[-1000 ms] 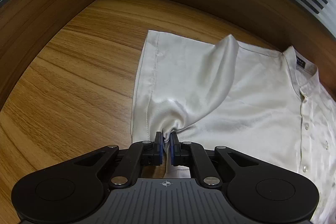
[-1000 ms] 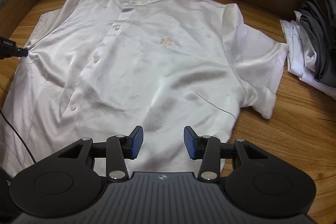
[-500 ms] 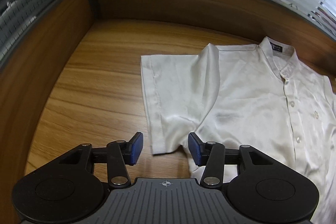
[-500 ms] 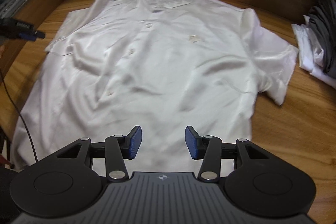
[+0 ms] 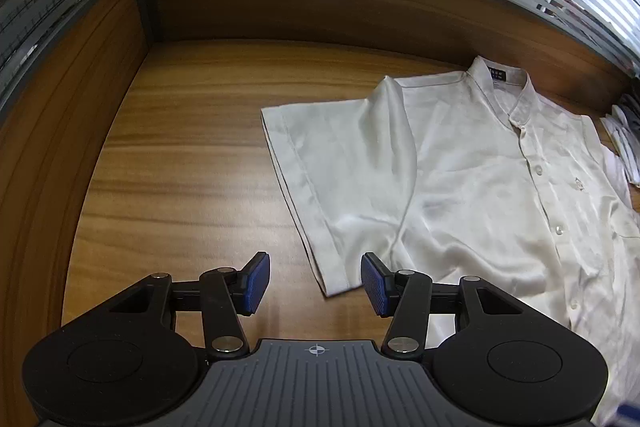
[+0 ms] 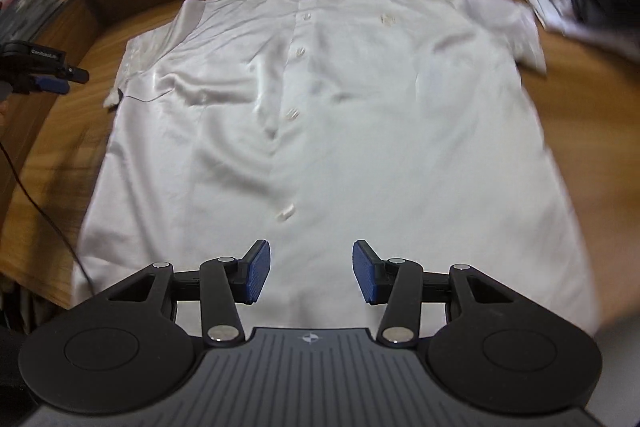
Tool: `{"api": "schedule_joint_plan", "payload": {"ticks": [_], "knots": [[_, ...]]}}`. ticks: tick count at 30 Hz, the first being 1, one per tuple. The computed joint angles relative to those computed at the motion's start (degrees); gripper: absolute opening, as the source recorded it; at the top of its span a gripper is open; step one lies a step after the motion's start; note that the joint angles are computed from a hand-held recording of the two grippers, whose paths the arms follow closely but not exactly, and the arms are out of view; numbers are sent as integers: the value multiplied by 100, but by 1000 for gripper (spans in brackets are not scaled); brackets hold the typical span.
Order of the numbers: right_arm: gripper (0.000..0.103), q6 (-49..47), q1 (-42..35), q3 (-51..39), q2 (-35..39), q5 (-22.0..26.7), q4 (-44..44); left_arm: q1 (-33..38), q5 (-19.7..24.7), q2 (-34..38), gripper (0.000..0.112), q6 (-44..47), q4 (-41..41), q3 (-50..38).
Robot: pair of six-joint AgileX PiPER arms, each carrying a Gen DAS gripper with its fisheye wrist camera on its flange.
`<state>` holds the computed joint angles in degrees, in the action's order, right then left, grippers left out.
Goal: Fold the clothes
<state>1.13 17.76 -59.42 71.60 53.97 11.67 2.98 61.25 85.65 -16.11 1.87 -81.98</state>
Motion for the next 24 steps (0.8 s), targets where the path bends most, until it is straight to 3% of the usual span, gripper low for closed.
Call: {"api": "schedule_joint_plan", "payload": {"ticks": [5,10,14,18,24], "knots": [[51,2525,1707,532,-636,-164,-1102,61,88,233,54,152,-31,-323],[51,3897,2969,674,-892,-172,-1661,196,316,496,59,186,-117,-873],[51,4410,3462,784,-1121,-98,-1909,284,529,840,60,408,39,-1434],[52,5534,4155,914,-1323,194,-2518,433,598,1236,60,679,122,-1858],[52,8405,5780,952,-1042,715,-3821,734,570,1814,60,1153,-121,-2229]]}}
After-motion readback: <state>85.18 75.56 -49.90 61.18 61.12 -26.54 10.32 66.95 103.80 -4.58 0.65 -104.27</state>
